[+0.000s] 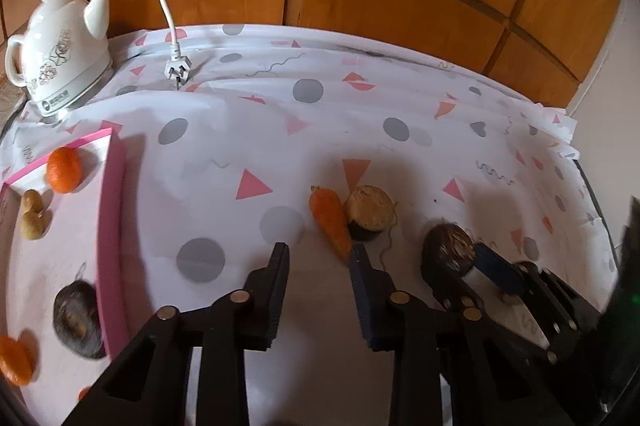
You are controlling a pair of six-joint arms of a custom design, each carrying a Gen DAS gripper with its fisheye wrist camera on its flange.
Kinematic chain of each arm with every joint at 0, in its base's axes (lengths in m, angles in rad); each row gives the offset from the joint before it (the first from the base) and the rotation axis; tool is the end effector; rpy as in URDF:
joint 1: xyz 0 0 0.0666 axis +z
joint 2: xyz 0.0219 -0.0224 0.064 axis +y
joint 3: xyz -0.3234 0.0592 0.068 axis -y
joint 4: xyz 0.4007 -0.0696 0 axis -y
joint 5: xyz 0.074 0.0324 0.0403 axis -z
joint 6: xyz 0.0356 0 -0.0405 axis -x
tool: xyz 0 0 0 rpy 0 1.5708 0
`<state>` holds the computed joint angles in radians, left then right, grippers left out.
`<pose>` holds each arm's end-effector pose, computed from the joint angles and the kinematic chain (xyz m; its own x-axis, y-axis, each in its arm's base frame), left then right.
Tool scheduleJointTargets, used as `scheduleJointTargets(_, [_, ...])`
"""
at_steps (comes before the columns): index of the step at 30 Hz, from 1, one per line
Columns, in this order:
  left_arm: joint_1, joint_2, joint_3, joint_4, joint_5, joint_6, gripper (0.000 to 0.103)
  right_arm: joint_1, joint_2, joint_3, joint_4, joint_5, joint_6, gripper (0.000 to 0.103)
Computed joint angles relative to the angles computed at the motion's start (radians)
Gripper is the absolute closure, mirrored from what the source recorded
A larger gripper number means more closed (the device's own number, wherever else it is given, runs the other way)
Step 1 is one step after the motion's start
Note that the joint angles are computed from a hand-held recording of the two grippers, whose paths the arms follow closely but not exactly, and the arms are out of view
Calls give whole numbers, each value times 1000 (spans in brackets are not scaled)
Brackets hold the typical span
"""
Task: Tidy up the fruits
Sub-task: 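Grasp the dark round fruit on the cloth with the right gripper, then grasp the orange carrot with the left gripper while the right gripper holds the dark fruit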
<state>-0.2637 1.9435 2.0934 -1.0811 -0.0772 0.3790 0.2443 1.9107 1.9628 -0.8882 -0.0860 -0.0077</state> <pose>0.6420 -0.1709 0.3789 -0.7993 -0.1663 -0.5774 -0.0864 0.9828 -0.1633 0.6468 0.1640 0.3523 -0.7223 -0.1721 -0.6698 -0.2913 0.9541 0.0689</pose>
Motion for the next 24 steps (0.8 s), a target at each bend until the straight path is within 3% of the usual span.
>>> scheduleJointTargets(8, [20,76,77,-14,73,42,73,-2,-11,-18,20,-10,-3,57])
scheduleJointTargets(16, [20,124,140,-8,87,54,73,-3,-19,-33,35,-15,-7,57])
scheduleJointTargets(24, [28,211,274,-61,88,58,75,-5,-19,-35,38,-22,-2,56])
